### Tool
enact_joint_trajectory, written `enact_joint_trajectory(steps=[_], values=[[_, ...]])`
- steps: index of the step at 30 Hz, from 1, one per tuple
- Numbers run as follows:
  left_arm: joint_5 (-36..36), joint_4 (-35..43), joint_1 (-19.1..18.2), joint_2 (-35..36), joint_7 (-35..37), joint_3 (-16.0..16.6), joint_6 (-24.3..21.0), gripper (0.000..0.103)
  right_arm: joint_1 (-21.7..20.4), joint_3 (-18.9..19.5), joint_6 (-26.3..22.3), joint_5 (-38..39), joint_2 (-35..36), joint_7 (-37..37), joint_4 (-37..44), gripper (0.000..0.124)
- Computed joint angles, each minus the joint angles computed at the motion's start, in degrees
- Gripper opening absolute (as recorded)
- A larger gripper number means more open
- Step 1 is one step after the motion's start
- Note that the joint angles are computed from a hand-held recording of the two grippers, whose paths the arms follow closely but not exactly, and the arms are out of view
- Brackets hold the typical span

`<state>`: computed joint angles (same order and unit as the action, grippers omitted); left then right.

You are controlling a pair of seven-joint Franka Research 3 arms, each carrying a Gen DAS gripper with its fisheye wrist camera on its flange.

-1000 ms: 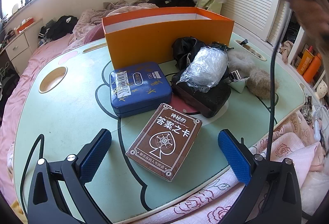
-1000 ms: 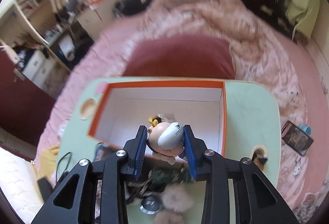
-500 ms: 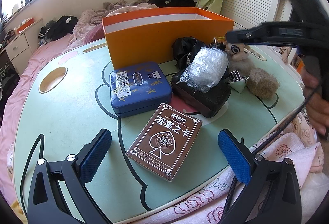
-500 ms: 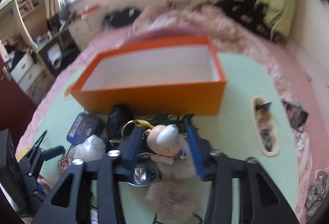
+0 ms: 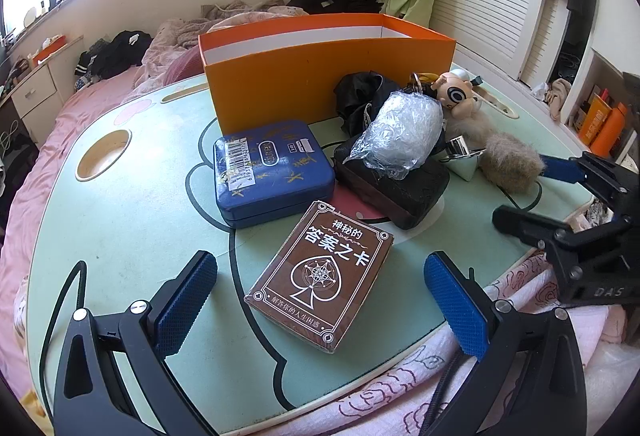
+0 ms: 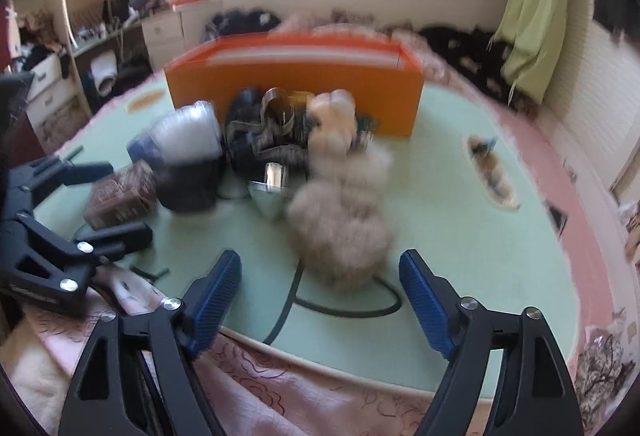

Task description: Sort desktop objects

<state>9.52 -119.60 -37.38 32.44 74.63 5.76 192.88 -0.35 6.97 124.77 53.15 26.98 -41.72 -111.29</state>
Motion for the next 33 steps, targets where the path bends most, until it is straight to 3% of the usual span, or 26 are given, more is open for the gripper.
enact_joint_trajectory(steps=[2, 13, 33], values=[[0.0, 0.1, 0.0, 0.0, 0.0, 0.0, -0.1, 0.103, 0.1, 0.1, 0.5, 0.5, 0.5, 0.4, 0.3, 0.103], [-0.1, 0.2, 0.0, 0.0, 0.1, 0.0, -0.1, 0.103, -1.2, 0.7, -2.2, 2.6, 2.0, -0.8, 2.0, 0.103], [-0.1, 0.1, 0.3, 0.1, 0.3, -0.4, 0.1, 0.103, -0.6, 0.7, 0.7, 5.4, 1.0, 0.8, 0.3, 0.103]])
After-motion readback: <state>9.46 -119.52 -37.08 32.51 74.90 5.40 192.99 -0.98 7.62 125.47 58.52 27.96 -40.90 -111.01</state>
